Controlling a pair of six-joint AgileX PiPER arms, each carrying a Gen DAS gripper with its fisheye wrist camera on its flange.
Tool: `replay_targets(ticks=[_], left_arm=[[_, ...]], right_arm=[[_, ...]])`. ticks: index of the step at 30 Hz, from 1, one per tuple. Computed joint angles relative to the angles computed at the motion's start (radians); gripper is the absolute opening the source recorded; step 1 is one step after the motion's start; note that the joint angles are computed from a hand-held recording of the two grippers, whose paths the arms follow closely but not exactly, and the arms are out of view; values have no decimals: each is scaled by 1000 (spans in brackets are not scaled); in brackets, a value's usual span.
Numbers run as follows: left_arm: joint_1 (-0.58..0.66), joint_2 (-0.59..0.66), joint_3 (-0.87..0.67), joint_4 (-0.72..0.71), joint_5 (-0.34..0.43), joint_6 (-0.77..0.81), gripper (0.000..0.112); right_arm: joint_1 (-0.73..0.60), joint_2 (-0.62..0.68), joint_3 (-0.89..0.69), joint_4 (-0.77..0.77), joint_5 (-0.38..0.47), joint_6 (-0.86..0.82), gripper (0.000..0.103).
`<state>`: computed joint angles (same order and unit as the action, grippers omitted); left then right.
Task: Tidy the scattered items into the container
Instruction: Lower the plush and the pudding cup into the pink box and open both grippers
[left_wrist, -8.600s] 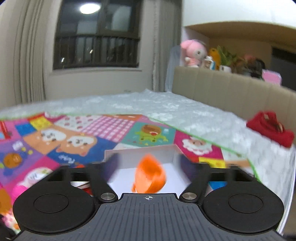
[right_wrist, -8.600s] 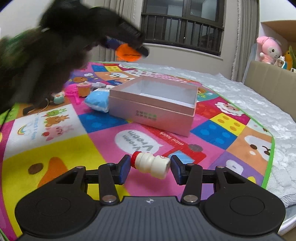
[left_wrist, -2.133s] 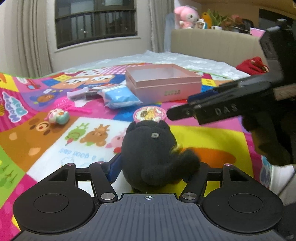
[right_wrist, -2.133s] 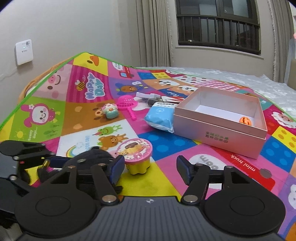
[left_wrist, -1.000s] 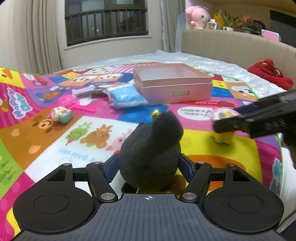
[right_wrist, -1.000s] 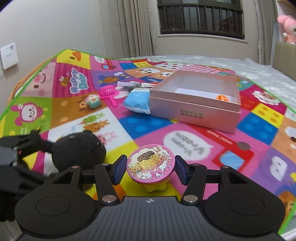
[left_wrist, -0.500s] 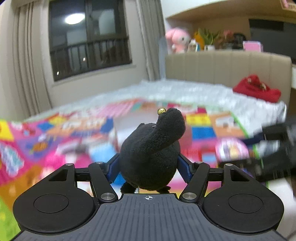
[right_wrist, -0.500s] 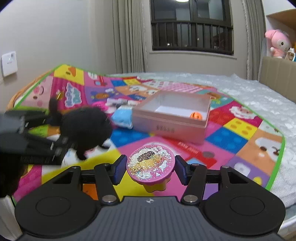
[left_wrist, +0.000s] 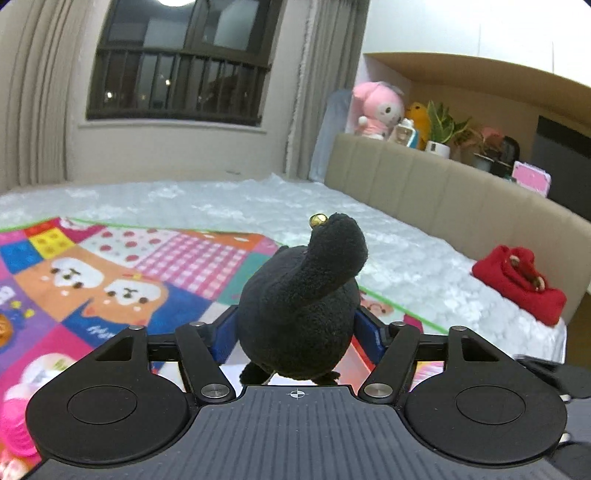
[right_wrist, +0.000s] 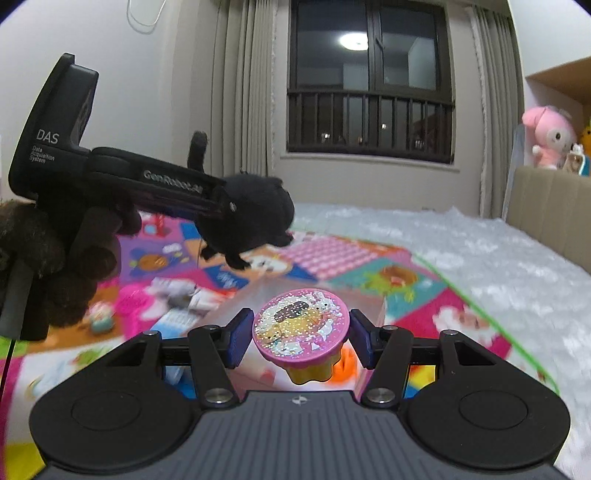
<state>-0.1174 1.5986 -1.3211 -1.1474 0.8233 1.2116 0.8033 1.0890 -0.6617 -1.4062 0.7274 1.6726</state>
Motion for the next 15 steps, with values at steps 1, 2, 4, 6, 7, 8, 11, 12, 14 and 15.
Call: replay_targets(ticks=[1, 2, 4, 6, 7, 8, 11, 12, 14, 15], left_arm=[[4, 31, -30, -4, 14, -14, 78], [11, 48, -43, -4, 18, -26, 84], [36, 45, -23, -18, 10, -15, 93], [78, 9, 44, -44, 7, 47, 95], [93, -12, 76, -45, -5, 66, 96], [109, -48, 130, -46, -26, 94, 97], [162, -177, 310, -55, -78, 204, 99], [189, -227, 375, -74, -82, 260, 100], [283, -334, 520, -117, -43, 404, 102], [342, -379, 568, -113, 4, 446, 102]], right_arm=[[-66, 42, -16, -42, -64, 17, 56], [-118, 86, -33, -81, -112, 43, 56], [-176, 167, -65, -125, -159, 91, 58], [-185, 201, -73, -128, -175, 111, 59], [-174, 206, -63, -137, -173, 133, 62], [-156, 206, -49, -142, -164, 153, 64], [-106, 206, -24, -106, -130, 160, 64], [-90, 206, -19, -90, -120, 158, 64], [-46, 203, -15, -50, -91, 144, 65], [-16, 203, -15, -35, -70, 140, 66]])
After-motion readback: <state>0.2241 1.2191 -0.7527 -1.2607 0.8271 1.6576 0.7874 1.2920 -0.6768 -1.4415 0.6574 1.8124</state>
